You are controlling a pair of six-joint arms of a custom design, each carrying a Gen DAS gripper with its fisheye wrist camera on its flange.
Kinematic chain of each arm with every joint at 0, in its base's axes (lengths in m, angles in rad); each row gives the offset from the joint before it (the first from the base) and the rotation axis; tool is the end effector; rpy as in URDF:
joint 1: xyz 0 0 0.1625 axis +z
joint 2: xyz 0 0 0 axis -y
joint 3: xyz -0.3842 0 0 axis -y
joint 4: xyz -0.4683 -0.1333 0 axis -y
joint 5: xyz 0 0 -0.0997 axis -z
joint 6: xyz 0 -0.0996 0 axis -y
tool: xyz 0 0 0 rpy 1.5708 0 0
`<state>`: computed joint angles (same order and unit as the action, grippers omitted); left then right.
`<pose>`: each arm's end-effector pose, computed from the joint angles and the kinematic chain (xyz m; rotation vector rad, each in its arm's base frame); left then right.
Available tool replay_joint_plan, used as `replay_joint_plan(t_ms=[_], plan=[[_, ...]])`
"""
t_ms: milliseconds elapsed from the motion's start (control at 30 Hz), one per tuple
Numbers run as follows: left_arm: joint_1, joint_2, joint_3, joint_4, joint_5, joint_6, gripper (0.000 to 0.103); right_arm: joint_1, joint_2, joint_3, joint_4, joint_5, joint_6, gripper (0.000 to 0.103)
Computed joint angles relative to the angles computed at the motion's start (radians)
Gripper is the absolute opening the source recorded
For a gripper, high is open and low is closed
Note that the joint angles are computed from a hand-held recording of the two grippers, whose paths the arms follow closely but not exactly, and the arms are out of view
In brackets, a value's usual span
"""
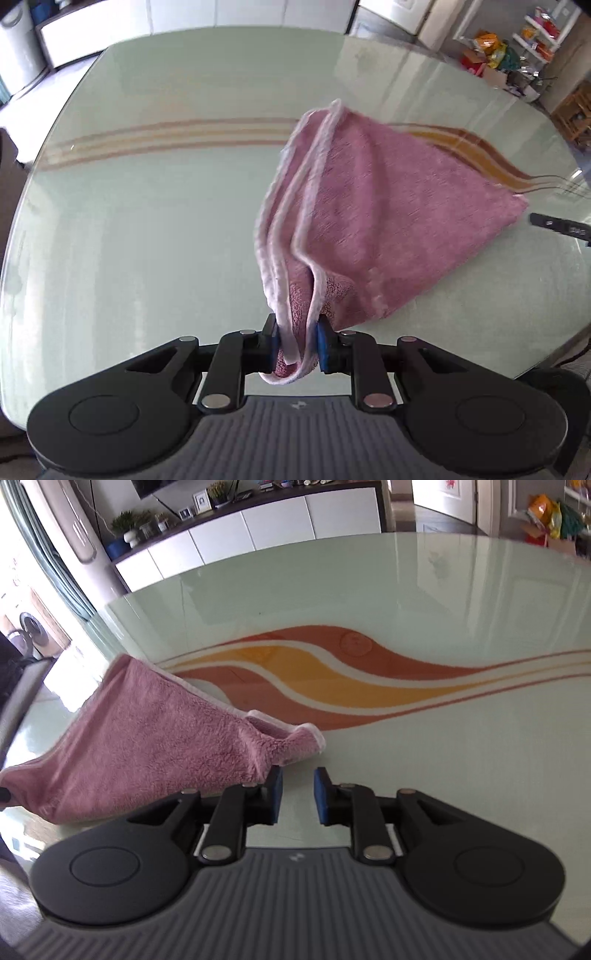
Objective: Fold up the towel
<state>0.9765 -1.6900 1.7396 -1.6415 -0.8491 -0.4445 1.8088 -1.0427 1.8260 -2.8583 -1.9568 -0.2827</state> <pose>-0.1280 -0.5451 0.4481 0.1758 2.4752 -0.4875 0.2481 -0.6162 0.1313 0.5573 -2.6140 0.6758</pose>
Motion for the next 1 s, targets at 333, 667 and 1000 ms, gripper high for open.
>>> replay_joint_plan(t_ms=[333,667,1000], plan=[[-0.047,0.157,-0.121,-0.079,-0.056,0.1,0.022,-0.009,-0.045,0.035,-0.007,0.121,0.002,0.019],[-0.045,0.348,-0.209,-0.174,-0.151,0.181,0.022,-0.052,-0.085,0.06,0.013,0.205,0.012,0.019],[-0.051,0.534,-0.321,-0.266,-0.229,0.241,0.022,-0.083,-0.114,0.067,0.039,0.23,-0.002,0.019]])
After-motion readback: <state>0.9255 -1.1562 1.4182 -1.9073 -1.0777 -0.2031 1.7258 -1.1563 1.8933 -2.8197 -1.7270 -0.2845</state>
